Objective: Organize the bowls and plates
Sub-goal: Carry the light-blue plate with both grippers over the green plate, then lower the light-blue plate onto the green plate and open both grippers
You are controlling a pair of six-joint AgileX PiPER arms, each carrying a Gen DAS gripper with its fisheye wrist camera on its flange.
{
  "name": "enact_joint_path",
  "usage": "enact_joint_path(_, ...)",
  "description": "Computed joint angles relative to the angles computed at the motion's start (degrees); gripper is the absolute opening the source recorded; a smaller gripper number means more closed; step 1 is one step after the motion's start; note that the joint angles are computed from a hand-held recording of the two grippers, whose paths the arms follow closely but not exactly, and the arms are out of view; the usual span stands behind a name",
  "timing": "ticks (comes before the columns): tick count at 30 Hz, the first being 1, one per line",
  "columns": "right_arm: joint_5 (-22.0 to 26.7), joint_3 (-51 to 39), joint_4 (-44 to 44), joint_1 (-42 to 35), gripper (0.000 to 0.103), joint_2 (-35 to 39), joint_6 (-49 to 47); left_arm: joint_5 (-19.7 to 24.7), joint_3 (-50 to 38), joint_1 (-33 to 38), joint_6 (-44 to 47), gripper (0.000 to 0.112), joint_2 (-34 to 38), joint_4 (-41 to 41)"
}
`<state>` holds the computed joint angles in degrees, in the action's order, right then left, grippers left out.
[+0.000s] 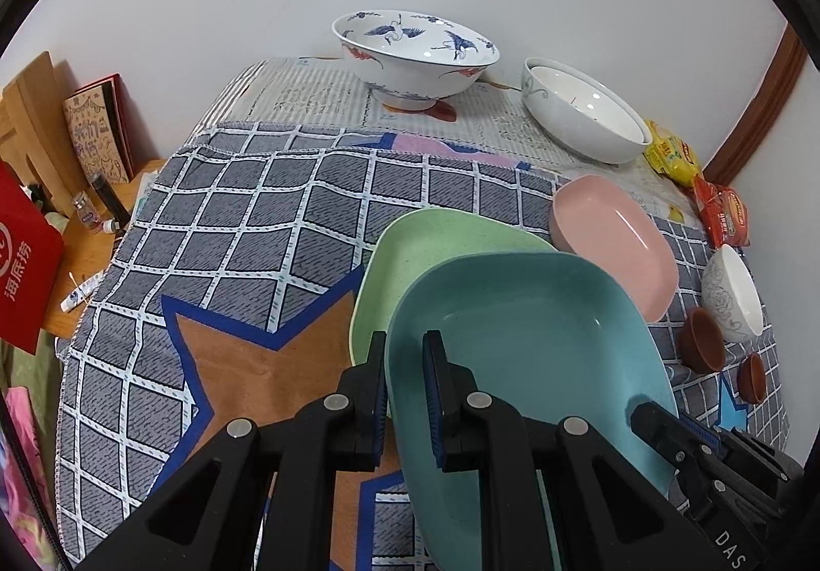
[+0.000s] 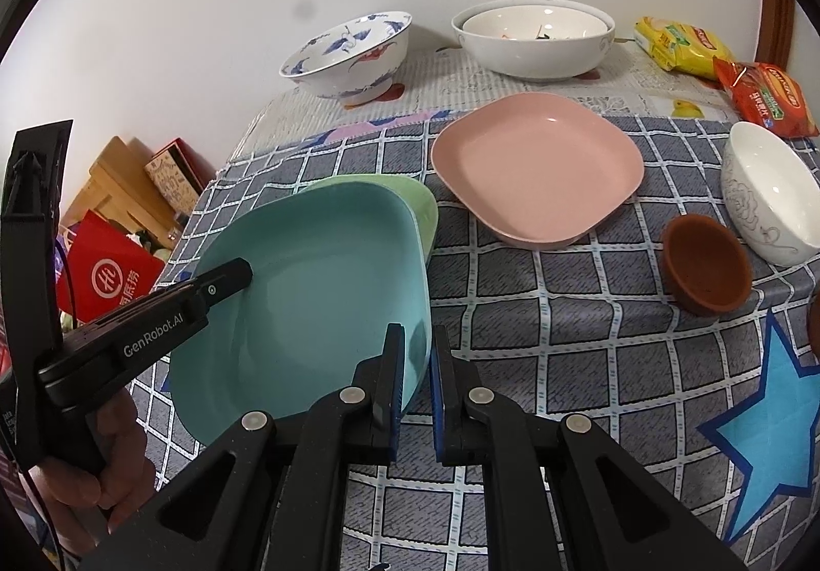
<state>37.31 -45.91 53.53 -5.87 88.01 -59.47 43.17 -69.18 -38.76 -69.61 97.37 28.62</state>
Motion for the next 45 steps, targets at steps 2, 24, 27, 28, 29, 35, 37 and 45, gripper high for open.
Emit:
enact_joint_path(2,-0.54,-0.24,-0.31,0.75,0.009,0.46,0.59,-0.45,0.00,0.57,0.51,0.013,0.31,-0.38)
enact_joint_path(24,-5.89,-6.27,-1.73,7.21,0.011,7.32,4.59,-3.94,-4.48,6.97,7.44,0.013,5.68,-2.80)
enact_joint_path(27,-6.03,-7.22,-1.85,7.50,0.011,8.35,4.94,-4.01,-5.51,7.50,8.10,0.013,6.69,-2.85)
enact_joint_path(28,-6.31,-7.53,-2.01,7.75,0.011,8.73,5.14,-4.17,-5.72,7.67,8.25,0.013,6.96,-2.83)
enact_joint_path(29,-6.64,-7.61,-2.01,7.88,0.011,8.93,5.07,-4.32,-5.92,7.78,8.32,0.013,7.22,-2.77)
enact_joint_path(35,-7.93,-8.23,-2.17,8.62,0.012,9.75,4.73,-5.04,-7.11,8.37,9.08,0.015,8.64,-2.95)
enact_joint_path(37,-8.04,-8.07,-2.17,8.62,0.013,9.64,4.19,-4.96,-7.81,8.55,9.49,0.015,9.34,-3.16)
enact_joint_path(45,-5.97,-7.91,-2.29,7.91,0.016,9.46,4.13,-3.47,-8.74,7.94,9.73,0.029,9.94,-2.37)
